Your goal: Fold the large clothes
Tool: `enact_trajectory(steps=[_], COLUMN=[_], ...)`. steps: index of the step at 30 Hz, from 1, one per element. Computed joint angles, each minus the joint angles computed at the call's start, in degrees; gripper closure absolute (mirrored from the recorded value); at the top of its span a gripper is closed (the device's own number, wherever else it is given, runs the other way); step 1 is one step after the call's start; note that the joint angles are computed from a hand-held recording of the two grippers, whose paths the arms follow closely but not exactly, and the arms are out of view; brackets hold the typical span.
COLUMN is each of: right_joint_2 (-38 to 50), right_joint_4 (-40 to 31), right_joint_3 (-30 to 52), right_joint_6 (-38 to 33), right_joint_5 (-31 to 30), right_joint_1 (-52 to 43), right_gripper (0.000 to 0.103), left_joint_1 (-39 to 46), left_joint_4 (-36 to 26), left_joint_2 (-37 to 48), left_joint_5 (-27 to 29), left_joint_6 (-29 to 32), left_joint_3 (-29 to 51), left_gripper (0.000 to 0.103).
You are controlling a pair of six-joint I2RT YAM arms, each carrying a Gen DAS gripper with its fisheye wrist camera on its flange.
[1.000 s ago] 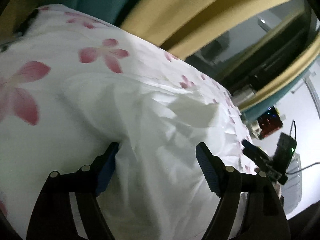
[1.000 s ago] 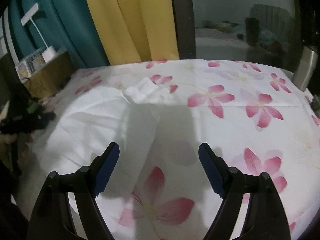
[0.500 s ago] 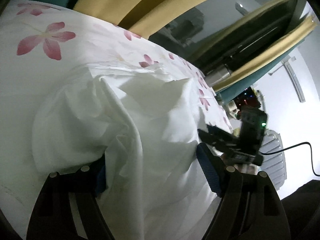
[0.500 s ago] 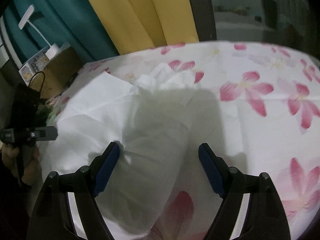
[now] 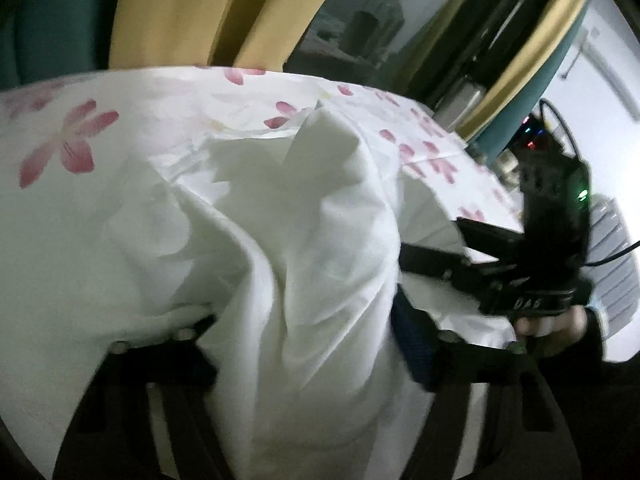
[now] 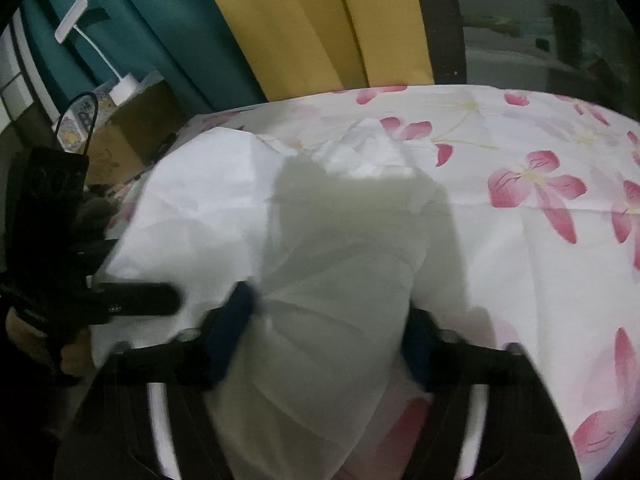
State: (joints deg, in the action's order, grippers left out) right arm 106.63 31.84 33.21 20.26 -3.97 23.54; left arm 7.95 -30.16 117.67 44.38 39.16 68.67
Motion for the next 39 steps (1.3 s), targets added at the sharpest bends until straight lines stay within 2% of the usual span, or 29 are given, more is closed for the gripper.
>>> enact_trajectory(steps=[1, 3, 5, 6, 8, 10, 20, 30, 36, 39], right_joint_2=[0.05, -0.29, -1.36, -2.21, -3.40, -4.91, -8.75, -1.42, 3.53, 7.37], right_joint_4=[0.85, 2.18, 2.68, 2.71, 2.52, 2.54, -1.85, -4.89, -6.10, -7.54], right_joint_3=[-0.35, -0.96, -1.32, -1.41, -1.33, -1.59, 3.82, 16.15, 22.56, 26.21], right_joint_6=[0.49, 0.94, 0.55, 0.42, 0.17, -0.05, -3.18, -5.43, -6.08, -5.84], right_joint_5=[-0.84, -1.51, -0.36, 0.69, 2.26, 2.92, 5.71, 5.44, 5.50, 5.45], right_joint_1=[-0.11, 0.20, 1.64, 2.61, 4.04, 5.01, 11.21, 17.18, 19.47, 19.87], right_gripper=[0.059, 0.069, 0.075, 0.079, 0.081, 0.083, 0.084, 0.084, 0.084, 0.084], left_joint_1=[0.41, 1.35, 2.45, 2.56, 3.23, 4.64, 14.83, 26.11, 29.64, 29.51], left_joint_4=[-0.78, -1.72, -3.42, -3.82, -2.53, -3.90, -10.43, -18.70, -18.04, -15.17], left_joint_2=[0.43, 0.98, 0.72, 0.38, -0.98, -0.99, -6.10, -3.00, -1.36, 0.33], left_joint_5=[0.32, 1.45, 4.06, 4.51, 4.63, 6.08, 11.56, 13.38, 11.83, 8.35], left_joint_6=[0.17, 0.64, 2.12, 2.36, 2.44, 2.95, 9.80, 16.53, 16.72, 14.05], left_joint_3=[0.61, 1.44, 1.74, 1.52, -0.27, -0.19, -0.19, 7.62, 11.21, 12.27], left_gripper=[0.047, 0.058, 0.077, 0.077, 0.078, 0.078, 0.078, 0.078, 0.078, 0.074])
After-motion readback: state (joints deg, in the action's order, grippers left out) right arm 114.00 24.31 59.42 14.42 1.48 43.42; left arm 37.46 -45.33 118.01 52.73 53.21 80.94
